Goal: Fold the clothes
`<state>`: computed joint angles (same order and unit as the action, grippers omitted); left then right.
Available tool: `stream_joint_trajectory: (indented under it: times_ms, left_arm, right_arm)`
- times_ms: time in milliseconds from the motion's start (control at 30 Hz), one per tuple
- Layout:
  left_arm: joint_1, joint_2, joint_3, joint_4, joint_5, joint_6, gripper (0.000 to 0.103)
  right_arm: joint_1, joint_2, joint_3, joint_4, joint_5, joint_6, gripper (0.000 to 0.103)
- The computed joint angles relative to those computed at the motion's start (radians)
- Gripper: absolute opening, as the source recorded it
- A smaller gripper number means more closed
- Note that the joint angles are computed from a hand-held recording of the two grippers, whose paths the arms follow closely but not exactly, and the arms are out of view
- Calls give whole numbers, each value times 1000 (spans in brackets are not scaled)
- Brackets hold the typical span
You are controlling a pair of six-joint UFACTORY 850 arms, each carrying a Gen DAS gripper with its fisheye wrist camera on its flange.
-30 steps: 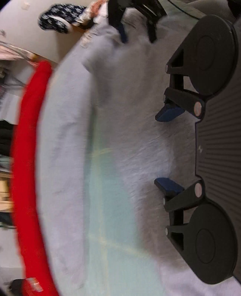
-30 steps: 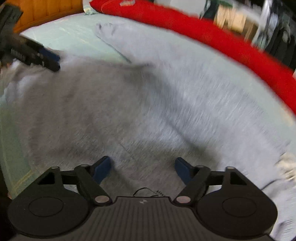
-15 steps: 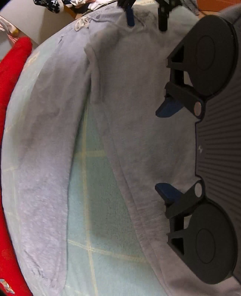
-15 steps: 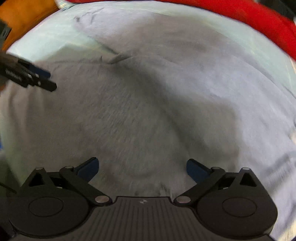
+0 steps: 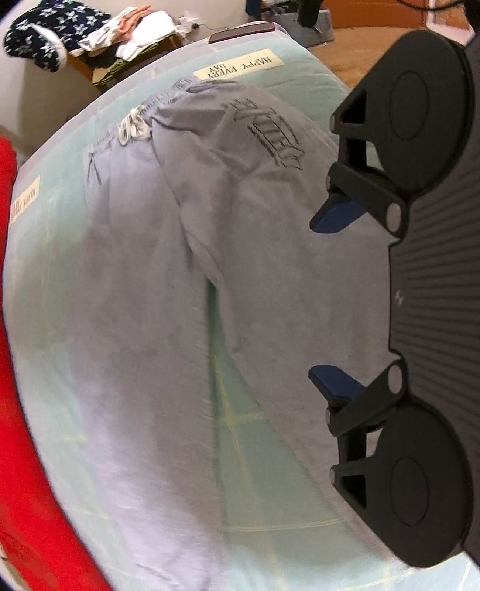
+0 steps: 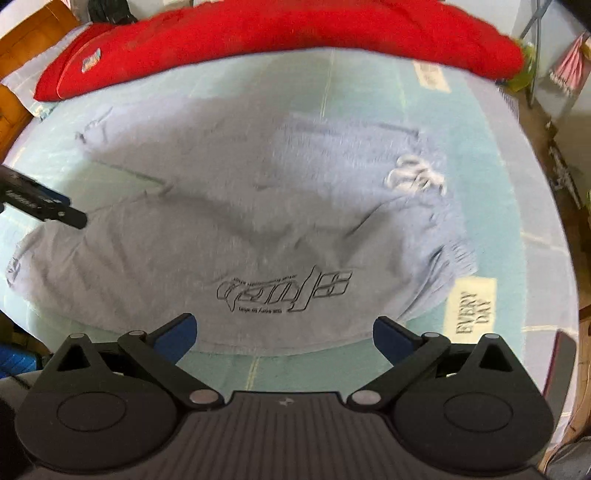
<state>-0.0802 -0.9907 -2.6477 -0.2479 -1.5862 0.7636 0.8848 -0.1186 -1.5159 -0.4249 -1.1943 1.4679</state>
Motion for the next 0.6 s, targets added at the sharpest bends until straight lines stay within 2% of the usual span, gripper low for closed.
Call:
stream_joint_trajectory:
  times_ms: [67,167,333,467,600]
  left_arm:
    - [-20,-15,-34,27,9,-34,78]
    - [-44,75,129,75,128,-129,78]
    - [-65,181,327,102,222,-272,78]
    - [-73,238,431,94,264,-349,78]
    - [-76,264,494,75,307,-357,79]
  right_arm:
    - [-1,36,35,-33,25,11,103]
    - [-22,114,123,-72,113,13,103]
    - [-96,225,248,-46,232,-69,103]
    - [-148,266,294,6,293,-174,103]
    - [-174,284,325,38,349,-230,103]
